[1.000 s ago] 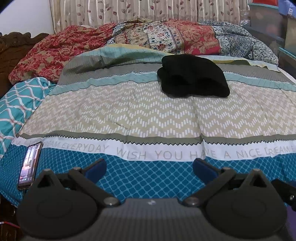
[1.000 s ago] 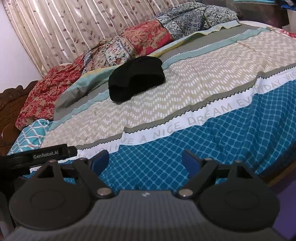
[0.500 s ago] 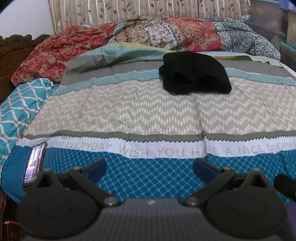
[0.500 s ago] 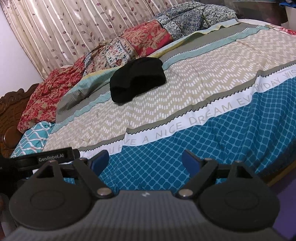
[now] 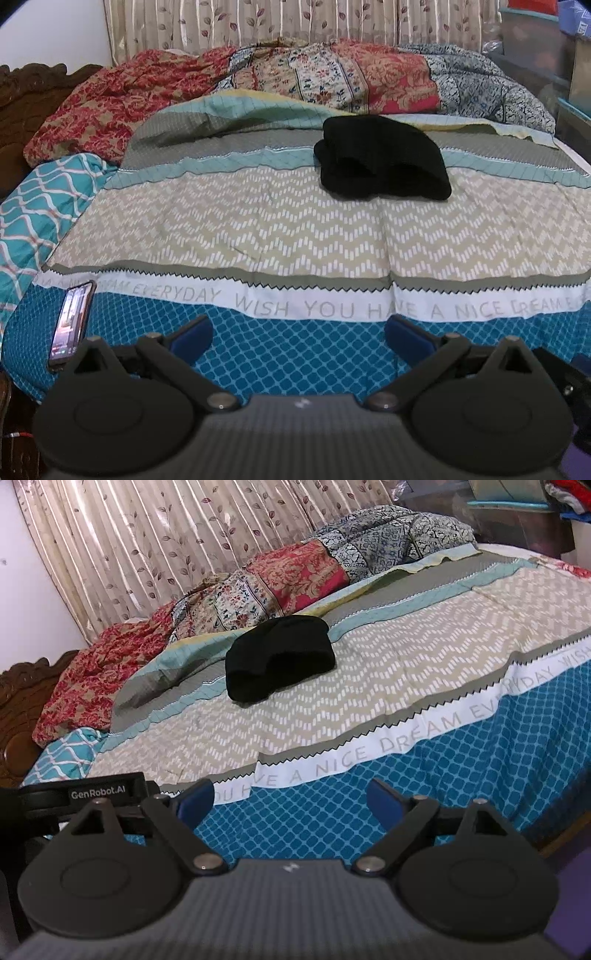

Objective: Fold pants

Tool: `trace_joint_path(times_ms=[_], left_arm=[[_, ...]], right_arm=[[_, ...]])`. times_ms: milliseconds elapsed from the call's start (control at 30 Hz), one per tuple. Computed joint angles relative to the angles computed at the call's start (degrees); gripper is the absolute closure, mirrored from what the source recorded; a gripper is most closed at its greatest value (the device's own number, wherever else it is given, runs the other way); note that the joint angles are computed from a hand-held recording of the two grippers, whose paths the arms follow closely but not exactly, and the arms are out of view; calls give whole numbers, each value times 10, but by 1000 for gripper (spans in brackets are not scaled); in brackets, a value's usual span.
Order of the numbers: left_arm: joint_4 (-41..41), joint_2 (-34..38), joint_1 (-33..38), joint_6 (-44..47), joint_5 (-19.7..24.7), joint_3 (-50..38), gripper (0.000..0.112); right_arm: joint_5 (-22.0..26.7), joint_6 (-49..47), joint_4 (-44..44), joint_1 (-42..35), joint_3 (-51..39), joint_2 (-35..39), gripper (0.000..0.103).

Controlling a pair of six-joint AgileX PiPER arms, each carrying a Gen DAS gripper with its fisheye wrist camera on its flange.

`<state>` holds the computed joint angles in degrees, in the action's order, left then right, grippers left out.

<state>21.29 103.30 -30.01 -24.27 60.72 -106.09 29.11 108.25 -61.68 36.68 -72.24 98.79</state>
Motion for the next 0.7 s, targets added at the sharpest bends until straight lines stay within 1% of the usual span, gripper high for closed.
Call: trace_joint_path(times_ms=[100,233,400,467,533,700], left_arm=[[6,-3,-2,1,-3,1,9],[-6,-3,0,13,1,-1,9],[-8,-10,1,7,-7,13,9],[-9,-9,1,10,-3,13,9],[-6,0,-1,15,17,2,9],[-5,6,0,15,26,1,9]], right_arm=[[-6,19,-17,-1,8,-7,12],[4,29,-30,5,5,-9,12],[-3,31,-33,3,9,-12,12],[-6,27,-28,1,9,-10,12],[-10,23,-18,-1,10,-9,12],[-17,20,-10,-2,9,-9,12]])
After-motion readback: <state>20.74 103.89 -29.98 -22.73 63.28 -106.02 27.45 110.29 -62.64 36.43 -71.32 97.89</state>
